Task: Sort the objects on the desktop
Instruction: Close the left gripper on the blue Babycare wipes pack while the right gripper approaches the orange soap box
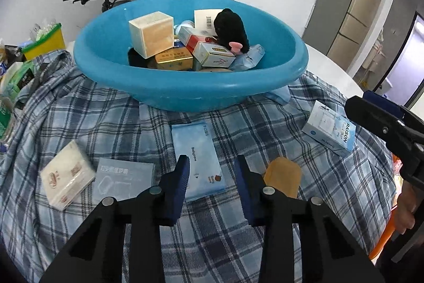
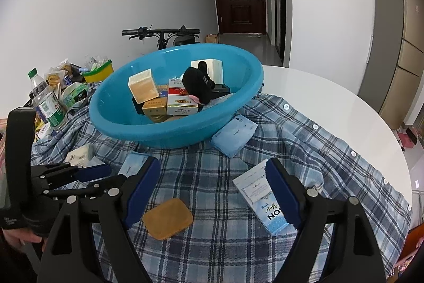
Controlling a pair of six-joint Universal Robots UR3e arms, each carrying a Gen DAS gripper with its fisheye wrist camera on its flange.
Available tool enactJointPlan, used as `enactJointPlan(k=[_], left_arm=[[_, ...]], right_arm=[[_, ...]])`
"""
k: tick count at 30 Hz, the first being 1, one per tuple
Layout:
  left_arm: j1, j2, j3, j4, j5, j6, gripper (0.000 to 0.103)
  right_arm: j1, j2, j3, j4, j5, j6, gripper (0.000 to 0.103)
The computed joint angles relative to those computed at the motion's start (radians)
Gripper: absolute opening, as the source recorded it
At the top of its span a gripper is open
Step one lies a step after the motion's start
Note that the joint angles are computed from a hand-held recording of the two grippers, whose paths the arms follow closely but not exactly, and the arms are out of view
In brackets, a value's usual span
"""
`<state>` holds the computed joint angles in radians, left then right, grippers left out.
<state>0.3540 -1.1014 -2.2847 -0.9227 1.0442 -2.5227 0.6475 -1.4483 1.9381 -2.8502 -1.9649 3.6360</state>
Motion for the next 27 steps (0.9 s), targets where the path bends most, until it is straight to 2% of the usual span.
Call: enactJointPlan(k=[4, 10, 11, 12, 14, 21, 27], left_arm=[[-0.032, -0.087, 0.014, 0.071, 0.036, -0.028, 0.036], [-0.040, -0.186, 0.057, 0.090, 0.041, -0.052, 0.037], [-0.044, -0.199, 0.063, 0.099, 0.047, -0.056, 0.044], [-0.049, -0.211, 0.069, 0.104, 0.052, -0.061, 0.056], [-0.058, -0.234, 0.079, 0.126, 0.059, -0.076, 0.062], [-0.092, -0.279, 0.110, 0.130, 0.047, -0.088, 0.062], [-0.134, -0.342, 0.124, 0.191, 0.122, -0.145, 0.061]], right_arm=[[-0.016, 0.013, 0.004, -0.019, 0.010, -0.006, 0.081], [-0.048, 0.028, 0.019, -0.042, 0.047, -0.008, 0.081], [-0.052, 0.032, 0.020, -0.043, 0.052, -0.010, 0.081], [-0.056, 0.036, 0.019, -0.045, 0.057, -0.013, 0.081], [-0.062, 0.044, 0.017, -0.046, 0.067, -0.022, 0.081], [-0.094, 0.049, 0.038, -0.065, 0.097, -0.024, 0.081], [-0.108, 0.038, 0.062, -0.078, 0.110, -0.027, 0.081]])
